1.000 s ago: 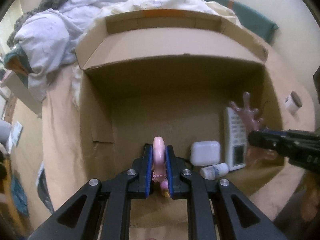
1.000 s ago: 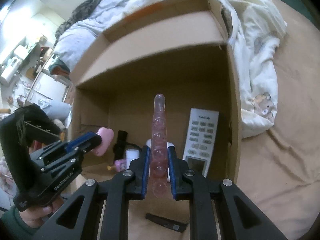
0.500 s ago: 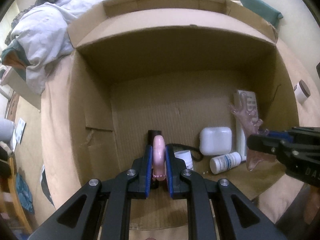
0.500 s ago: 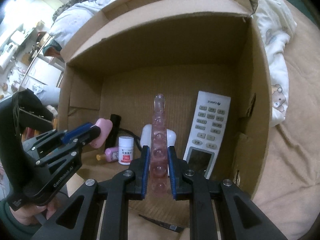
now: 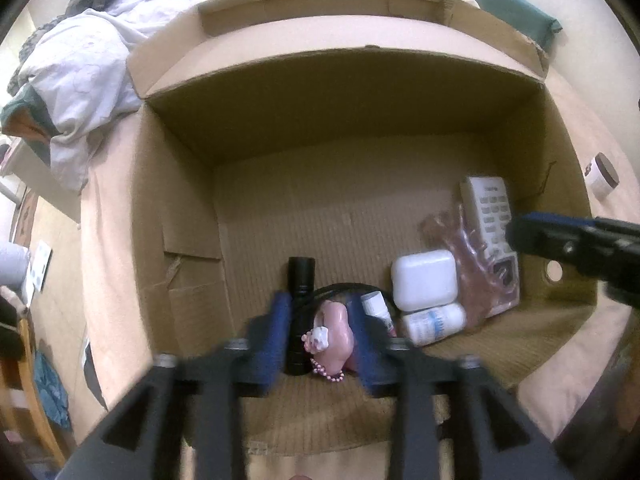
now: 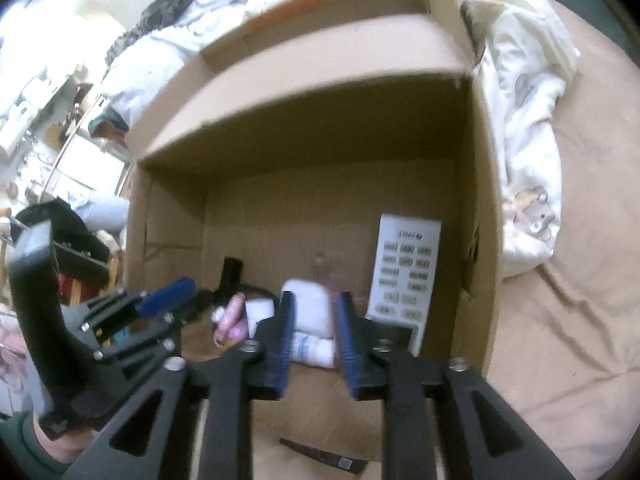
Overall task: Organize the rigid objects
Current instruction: 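Open both tools to release the mirror and comb inside the box, then withdraw both open tools up and away from the box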
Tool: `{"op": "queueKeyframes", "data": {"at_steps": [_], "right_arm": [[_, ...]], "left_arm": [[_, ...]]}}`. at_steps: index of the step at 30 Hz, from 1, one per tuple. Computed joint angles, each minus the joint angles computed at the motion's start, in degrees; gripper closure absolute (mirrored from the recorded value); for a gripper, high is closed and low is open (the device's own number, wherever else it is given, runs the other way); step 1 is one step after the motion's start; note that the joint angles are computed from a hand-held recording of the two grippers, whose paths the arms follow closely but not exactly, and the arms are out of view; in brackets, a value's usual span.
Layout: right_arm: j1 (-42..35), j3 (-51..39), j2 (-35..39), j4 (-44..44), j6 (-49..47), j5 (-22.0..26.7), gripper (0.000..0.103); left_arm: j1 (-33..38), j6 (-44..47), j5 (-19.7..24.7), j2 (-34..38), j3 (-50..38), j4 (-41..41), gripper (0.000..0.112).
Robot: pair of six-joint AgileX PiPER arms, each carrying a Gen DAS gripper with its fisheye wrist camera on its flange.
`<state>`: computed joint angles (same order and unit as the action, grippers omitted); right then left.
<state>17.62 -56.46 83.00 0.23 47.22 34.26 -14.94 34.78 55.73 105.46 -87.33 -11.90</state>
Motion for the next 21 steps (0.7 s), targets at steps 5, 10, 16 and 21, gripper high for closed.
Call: {"op": "queueKeyframes", "data": {"at_steps": [5, 10, 16, 21], "right_arm": [[-0.1, 1.5, -2.6, -2.7, 3.9, -3.2, 0.011], [0.2, 2.2, -3.8, -5.3, 6.6, -5.1, 0.000], [3.6, 3.1, -5.4, -20.9, 20.4, -5.3, 0.000], [4.3, 3.4, -6.3, -23.9, 23.5, -4.7, 0.000]], "left_arm": [[0.9, -1.2, -0.9, -1.5, 0.4, -1.5, 0.036], [0.8, -2.4, -3.0, -2.8, 0.9, -0.8, 0.024], [0.7, -1.3, -2.6, -4.0, 1.8, -1.7, 0.020], [1.0, -2.2, -1.5, -3.8, 0.7, -1.9, 0.020]]}}
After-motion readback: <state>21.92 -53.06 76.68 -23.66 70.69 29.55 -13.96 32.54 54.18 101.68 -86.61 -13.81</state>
